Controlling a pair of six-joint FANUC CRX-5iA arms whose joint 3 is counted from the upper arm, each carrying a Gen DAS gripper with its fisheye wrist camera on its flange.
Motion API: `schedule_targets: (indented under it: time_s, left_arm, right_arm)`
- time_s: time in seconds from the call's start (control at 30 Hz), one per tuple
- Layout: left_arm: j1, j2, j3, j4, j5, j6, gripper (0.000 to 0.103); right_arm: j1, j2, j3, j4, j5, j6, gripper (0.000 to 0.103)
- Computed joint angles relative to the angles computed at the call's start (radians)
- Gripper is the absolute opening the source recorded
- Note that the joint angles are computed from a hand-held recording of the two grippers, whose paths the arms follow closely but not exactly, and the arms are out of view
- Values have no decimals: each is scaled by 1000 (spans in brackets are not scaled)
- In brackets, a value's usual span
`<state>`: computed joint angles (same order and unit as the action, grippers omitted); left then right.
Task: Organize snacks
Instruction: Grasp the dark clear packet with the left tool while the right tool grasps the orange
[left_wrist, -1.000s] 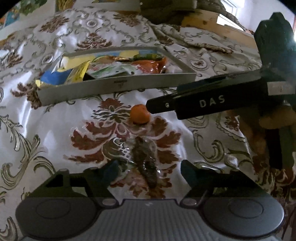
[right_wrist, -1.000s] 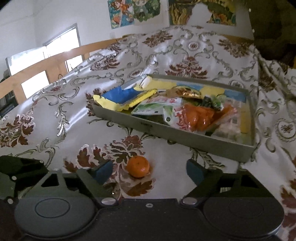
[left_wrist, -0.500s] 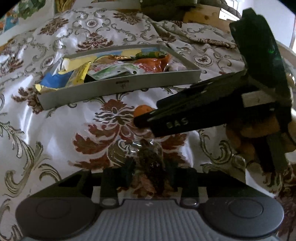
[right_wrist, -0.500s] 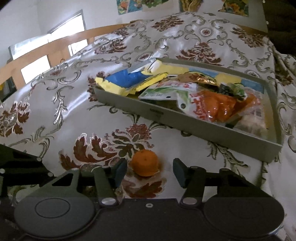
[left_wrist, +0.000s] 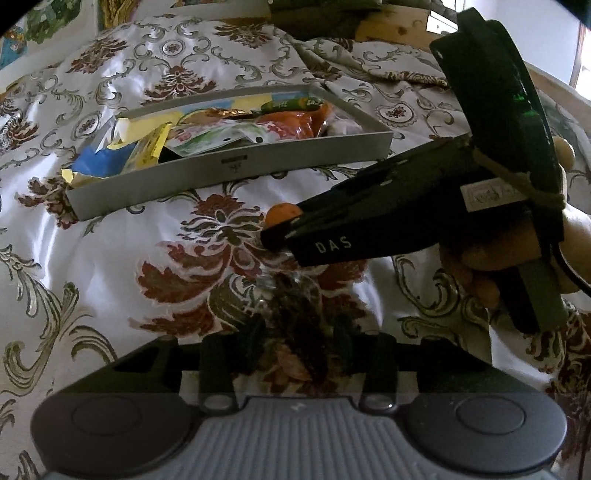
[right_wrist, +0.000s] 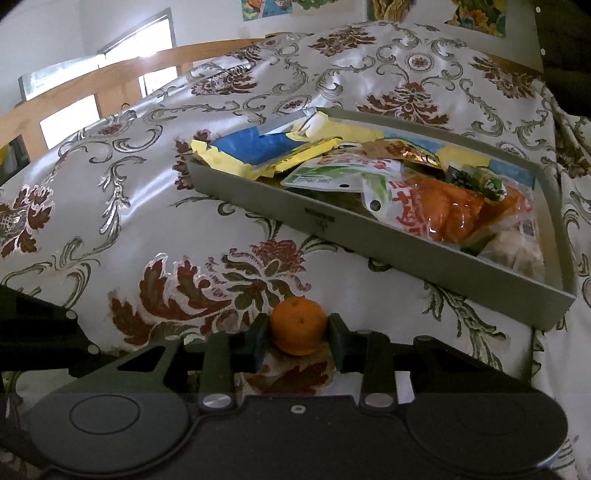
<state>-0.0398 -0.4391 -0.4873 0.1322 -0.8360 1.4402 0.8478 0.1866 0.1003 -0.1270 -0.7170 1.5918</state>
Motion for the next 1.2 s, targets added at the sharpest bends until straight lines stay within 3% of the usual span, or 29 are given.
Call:
schedule_targets:
  time_s: [0.23,0.27,0.33,0.6,0.77,0.87,1.1,1.2]
  left_arm:
    - [-23,-9,18,-37,-19,35,42]
    - [-25,-11,19,-39,-19,39,35]
    - [-30,-16,25,-48,-21,50,33]
    - [-25,-32,5,-32,-7,31,33]
    - [-135,-33,22,-181,49,43,34]
    - [-98,-22,-5,-49,57,-3,33]
    - [-12,-5,-40,78,55,65,30]
    - [18,-23,-60,114,62,70,22]
  right_arm:
    - [1,-37,-17,19,7,-31,36]
    - [1,-47,-26,24,14,-37,36]
    - [1,-65,-39,32,22,-43,36]
    - [0,-107,-68,50,35,-58,36]
    - [9,-140,-98,88,40,-92,36]
    - [9,-153,-110,103,42,-111,36]
    - [5,-164,-123,105,49,-111,36]
    - [1,-169,-123,88,52,-98,36]
